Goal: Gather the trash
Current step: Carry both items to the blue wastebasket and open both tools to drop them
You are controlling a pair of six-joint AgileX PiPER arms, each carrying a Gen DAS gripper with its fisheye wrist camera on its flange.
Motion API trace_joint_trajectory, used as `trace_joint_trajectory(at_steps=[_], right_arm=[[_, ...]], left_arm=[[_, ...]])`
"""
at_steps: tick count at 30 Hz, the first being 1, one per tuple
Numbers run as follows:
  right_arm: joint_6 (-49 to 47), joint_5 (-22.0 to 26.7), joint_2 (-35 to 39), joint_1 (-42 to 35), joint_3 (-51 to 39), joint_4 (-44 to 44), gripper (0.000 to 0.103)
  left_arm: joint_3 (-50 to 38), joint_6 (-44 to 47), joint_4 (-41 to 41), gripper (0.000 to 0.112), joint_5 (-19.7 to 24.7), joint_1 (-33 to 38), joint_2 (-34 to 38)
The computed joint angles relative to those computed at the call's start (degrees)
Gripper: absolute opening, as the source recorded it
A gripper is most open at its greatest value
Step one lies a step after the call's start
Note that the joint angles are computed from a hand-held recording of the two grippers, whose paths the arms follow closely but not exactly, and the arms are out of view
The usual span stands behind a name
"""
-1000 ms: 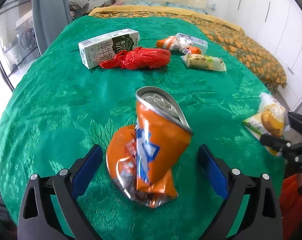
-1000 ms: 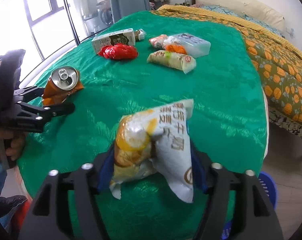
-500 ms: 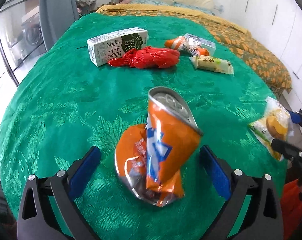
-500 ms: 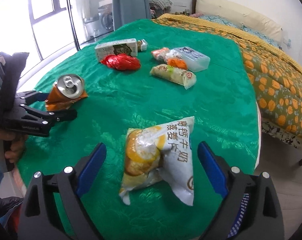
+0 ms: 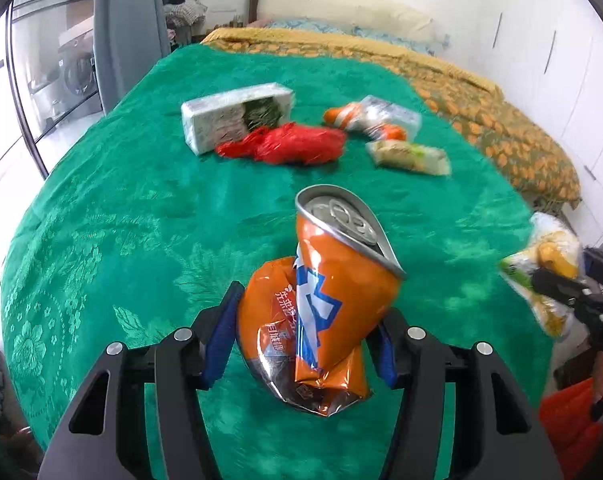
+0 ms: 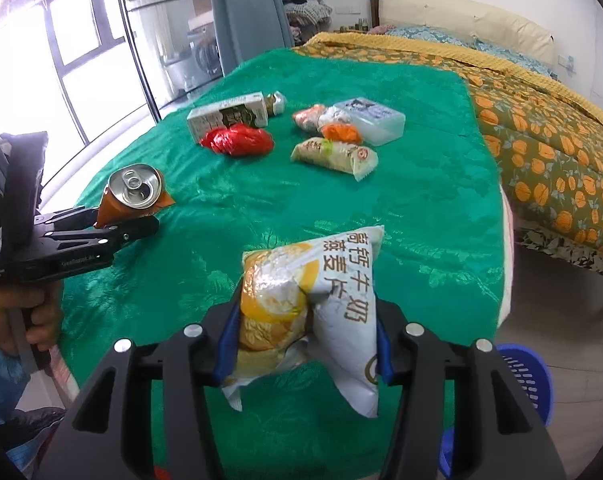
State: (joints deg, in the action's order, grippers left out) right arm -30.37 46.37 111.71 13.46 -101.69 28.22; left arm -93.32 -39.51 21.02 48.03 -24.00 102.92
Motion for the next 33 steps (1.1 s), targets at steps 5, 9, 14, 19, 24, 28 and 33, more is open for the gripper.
trace_joint_trajectory(at_steps=[5, 9, 14, 19, 24, 28, 33], right_arm=[[-2.49, 0.62, -2.23, -2.37, 2.95, 4.97, 0.051], [-3.47, 0.07, -4.17, -3.89, 5.47, 7.14, 0.051], [-4.61, -0.52, -6.3, -5.96, 7.97, 9.28, 0.051], [-5.79, -0.32, -7.35, -7.8, 9.28, 11.33, 0.051], [-7.0, 0.25, -7.83, -9.78, 10.52, 12.87, 0.051], [-7.35, 1.37, -7.96, -11.72, 10.94, 13.48, 0.051], [-5.86, 4.38, -7.14, -16.66, 7.31, 10.95, 0.051]], left_arm=[[-3.69, -2.92, 3.83, 0.056, 2.75, -5.07, -0.12], [-7.81, -3.66, 6.46, 0.056, 5.46, -8.49, 1.43], [-13.04, -3.37, 9.13, 0.056, 8.47, -11.64, 3.74], [-17.56, -2.45, 9.81, 0.056, 10.33, -13.24, 5.92], [-21.48, -0.63, 8.4, 0.056, 11.27, -14.13, 8.42], [-23.41, 2.01, 3.53, 0.056, 10.62, -14.05, 10.08], [-32.64, 7.51, -4.59, 0.056, 12.79, -14.41, 16.06]])
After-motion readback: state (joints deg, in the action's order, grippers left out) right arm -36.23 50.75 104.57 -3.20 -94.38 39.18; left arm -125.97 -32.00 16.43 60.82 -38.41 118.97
